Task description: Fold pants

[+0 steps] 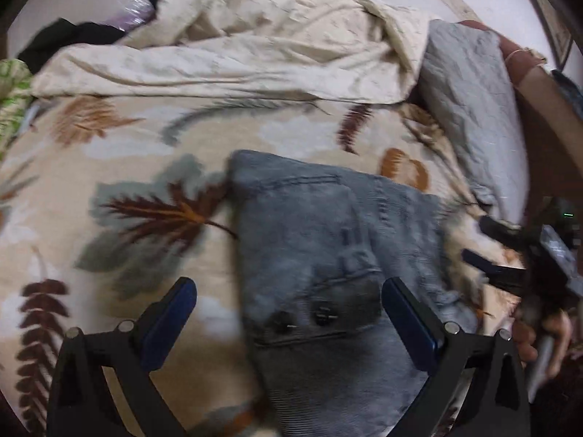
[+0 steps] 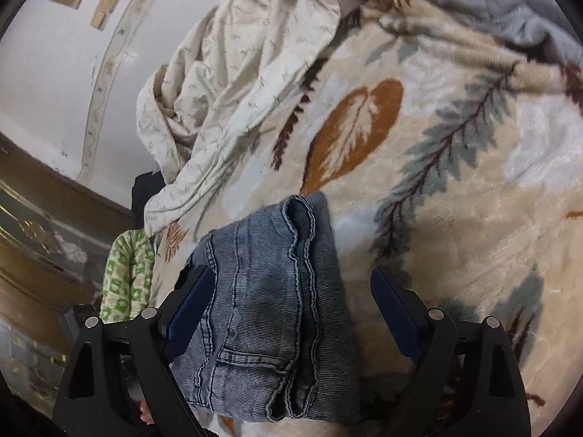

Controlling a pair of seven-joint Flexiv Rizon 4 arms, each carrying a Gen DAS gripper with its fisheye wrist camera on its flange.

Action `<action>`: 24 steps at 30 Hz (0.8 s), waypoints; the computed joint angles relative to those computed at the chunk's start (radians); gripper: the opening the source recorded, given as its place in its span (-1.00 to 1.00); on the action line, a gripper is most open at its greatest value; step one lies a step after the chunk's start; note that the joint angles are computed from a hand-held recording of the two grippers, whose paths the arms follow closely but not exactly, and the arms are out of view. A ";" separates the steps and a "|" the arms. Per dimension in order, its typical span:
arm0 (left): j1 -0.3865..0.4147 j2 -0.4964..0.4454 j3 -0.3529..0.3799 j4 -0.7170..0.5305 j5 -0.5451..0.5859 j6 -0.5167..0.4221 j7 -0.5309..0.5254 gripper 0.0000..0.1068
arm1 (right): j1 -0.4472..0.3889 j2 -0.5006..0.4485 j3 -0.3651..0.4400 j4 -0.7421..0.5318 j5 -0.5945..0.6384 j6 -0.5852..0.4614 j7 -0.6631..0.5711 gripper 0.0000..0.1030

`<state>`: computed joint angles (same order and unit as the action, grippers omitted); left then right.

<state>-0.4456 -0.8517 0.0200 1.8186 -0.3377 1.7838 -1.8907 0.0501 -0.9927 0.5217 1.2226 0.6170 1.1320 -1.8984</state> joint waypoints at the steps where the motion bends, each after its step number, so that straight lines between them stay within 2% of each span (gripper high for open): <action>1: 0.049 0.000 -0.059 0.005 0.024 0.013 0.010 0.92 | 0.008 -0.006 -0.013 -0.013 -0.012 -0.026 0.024 0.71; 3: 0.128 -0.006 -0.153 0.006 0.066 0.002 0.035 0.92 | 0.020 -0.022 -0.034 -0.043 -0.035 -0.078 0.058 0.71; 7: 0.188 -0.021 -0.220 -0.004 0.107 -0.015 0.071 0.91 | 0.033 -0.064 -0.055 -0.121 -0.063 -0.211 0.094 0.71; 10: 0.304 -0.063 -0.353 -0.010 0.148 0.000 0.083 0.90 | 0.034 -0.084 -0.062 -0.159 -0.056 -0.274 0.097 0.71; 12: 0.307 -0.071 -0.354 -0.019 0.147 -0.005 0.086 0.88 | 0.020 -0.091 -0.053 -0.175 -0.032 -0.308 0.087 0.71; 15: 0.362 -0.094 -0.414 -0.018 0.171 0.008 0.095 0.88 | 0.015 -0.096 -0.056 -0.189 -0.009 -0.350 0.064 0.70; 20: 0.475 -0.137 -0.532 0.005 0.232 0.059 0.081 0.85 | -0.011 -0.120 -0.044 -0.238 0.053 -0.483 0.036 0.65; 22: 0.494 -0.150 -0.552 0.004 0.256 0.070 0.076 0.85 | -0.010 -0.124 -0.045 -0.251 0.073 -0.529 0.024 0.61; 24: 0.487 -0.147 -0.541 0.002 0.263 0.067 0.069 0.84 | 0.006 -0.109 -0.066 -0.238 0.079 -0.517 0.007 0.57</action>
<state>0.0412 -0.9991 -0.5208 1.8203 -0.0751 1.8503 -1.8218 0.0562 -1.1022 0.4560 0.9846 0.6959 0.6149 -1.8912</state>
